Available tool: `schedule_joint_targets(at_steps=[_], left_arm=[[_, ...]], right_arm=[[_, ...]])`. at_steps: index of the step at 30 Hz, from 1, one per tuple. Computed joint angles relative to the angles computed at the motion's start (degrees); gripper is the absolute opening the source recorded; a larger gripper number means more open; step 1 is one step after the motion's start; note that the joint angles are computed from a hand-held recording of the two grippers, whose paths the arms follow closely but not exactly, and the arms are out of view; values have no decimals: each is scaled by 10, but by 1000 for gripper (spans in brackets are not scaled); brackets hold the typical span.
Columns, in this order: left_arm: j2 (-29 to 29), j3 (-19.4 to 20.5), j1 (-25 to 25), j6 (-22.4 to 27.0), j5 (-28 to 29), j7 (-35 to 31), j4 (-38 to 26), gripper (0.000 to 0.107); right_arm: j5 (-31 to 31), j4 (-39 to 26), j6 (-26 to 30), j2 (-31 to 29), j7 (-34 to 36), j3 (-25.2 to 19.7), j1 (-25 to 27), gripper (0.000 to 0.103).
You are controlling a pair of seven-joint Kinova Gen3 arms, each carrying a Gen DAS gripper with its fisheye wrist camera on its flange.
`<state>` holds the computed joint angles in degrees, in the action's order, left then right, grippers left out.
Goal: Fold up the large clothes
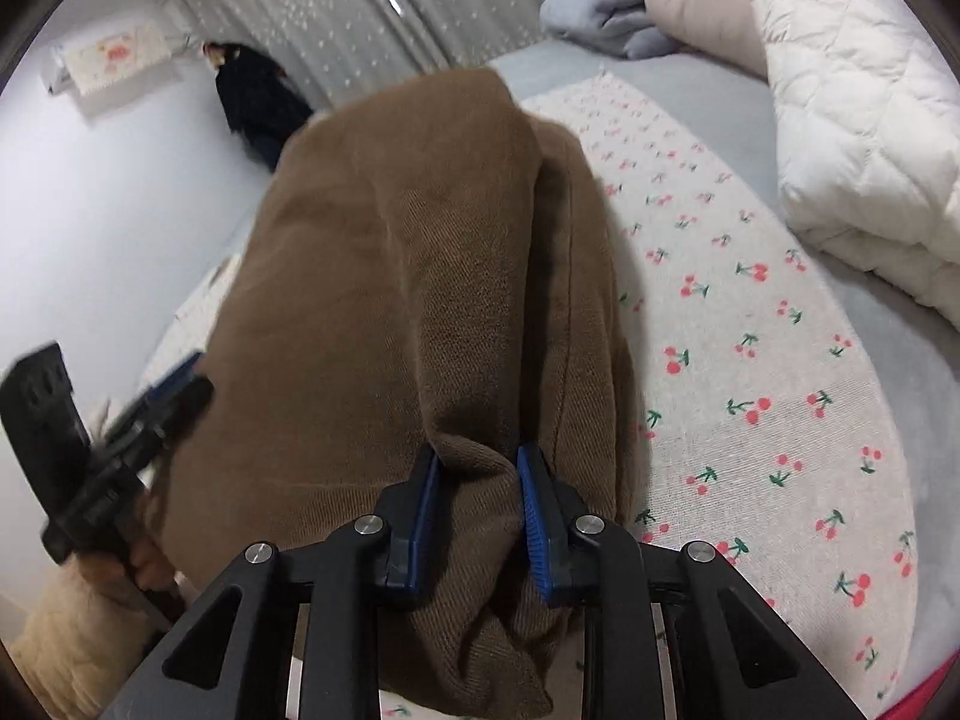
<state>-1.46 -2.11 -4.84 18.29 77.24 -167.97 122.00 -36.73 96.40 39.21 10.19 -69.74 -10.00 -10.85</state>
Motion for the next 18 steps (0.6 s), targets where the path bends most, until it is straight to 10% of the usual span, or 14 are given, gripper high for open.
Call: schedule_joint_targets(at_steps=[12,18], left_arm=[[45,-313,293,41,-279,240,-184,69],[200,-356,301,112,-361,380,-343,69]], right_arm=[[195,-153,-18,6,-158,37,-91,30],[318,-271,11,123,-293,61,-151,30]])
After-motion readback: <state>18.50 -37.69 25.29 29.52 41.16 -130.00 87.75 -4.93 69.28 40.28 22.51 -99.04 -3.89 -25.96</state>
